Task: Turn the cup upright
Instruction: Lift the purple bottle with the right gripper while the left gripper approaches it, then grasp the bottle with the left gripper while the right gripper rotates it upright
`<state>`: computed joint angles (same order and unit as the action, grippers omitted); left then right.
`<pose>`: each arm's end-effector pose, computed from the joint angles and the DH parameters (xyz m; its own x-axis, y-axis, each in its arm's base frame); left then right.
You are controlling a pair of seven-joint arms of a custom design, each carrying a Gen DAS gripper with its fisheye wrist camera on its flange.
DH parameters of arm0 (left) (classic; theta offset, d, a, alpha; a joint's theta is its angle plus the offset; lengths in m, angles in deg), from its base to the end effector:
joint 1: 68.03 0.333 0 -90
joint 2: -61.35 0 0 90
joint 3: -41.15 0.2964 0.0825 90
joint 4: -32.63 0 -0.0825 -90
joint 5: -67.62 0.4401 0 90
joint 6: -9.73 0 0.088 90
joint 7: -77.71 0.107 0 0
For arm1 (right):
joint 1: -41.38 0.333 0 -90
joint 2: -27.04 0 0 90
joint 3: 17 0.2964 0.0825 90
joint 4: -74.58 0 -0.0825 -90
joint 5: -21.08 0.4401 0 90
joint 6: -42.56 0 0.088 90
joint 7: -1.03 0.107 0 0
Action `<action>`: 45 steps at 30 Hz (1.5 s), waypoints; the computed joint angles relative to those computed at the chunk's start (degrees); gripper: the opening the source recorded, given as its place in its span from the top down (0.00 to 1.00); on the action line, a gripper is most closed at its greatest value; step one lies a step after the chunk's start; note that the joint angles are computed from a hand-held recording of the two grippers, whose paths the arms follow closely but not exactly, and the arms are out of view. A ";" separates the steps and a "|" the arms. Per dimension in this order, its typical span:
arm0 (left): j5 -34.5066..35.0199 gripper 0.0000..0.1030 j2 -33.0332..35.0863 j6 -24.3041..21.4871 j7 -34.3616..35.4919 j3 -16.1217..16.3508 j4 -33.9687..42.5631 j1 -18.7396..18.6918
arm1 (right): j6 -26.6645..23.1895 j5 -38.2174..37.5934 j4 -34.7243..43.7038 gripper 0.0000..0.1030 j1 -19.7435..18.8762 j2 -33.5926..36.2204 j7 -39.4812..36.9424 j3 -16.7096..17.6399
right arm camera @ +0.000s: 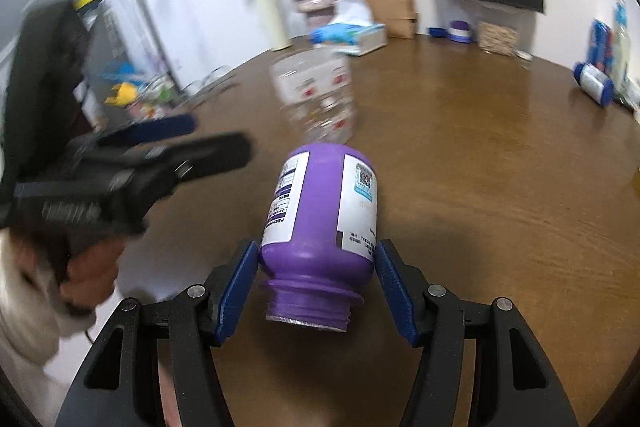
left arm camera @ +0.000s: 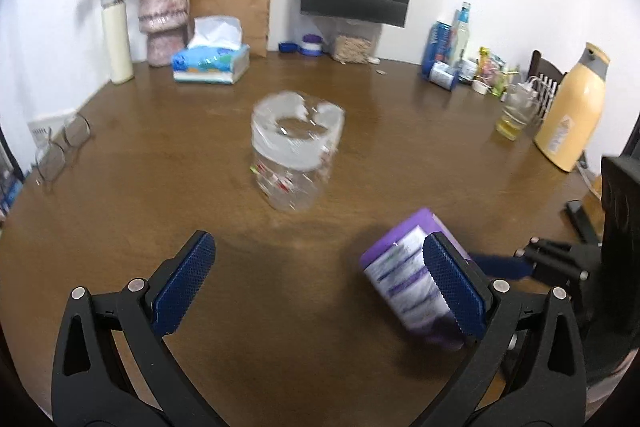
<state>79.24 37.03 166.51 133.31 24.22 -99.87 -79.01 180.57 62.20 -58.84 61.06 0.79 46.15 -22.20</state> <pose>0.4667 -0.2721 0.5612 -0.1288 -0.9819 0.1393 -0.6660 -0.0184 -0.7457 0.5023 0.1304 0.5381 0.6404 -0.7287 -0.2429 -0.6431 -0.3358 -0.6882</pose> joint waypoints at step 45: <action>-8.14 0.42 7.28 -1.15 23.02 -0.35 10.66 -4.00 | 0.89 5.66 3.21 0.27 1.72 -3.02 2.05 -9.41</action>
<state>71.10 44.32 165.36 156.33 23.87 -89.20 -83.01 181.45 67.86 -55.63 62.77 -2.23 48.20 -31.61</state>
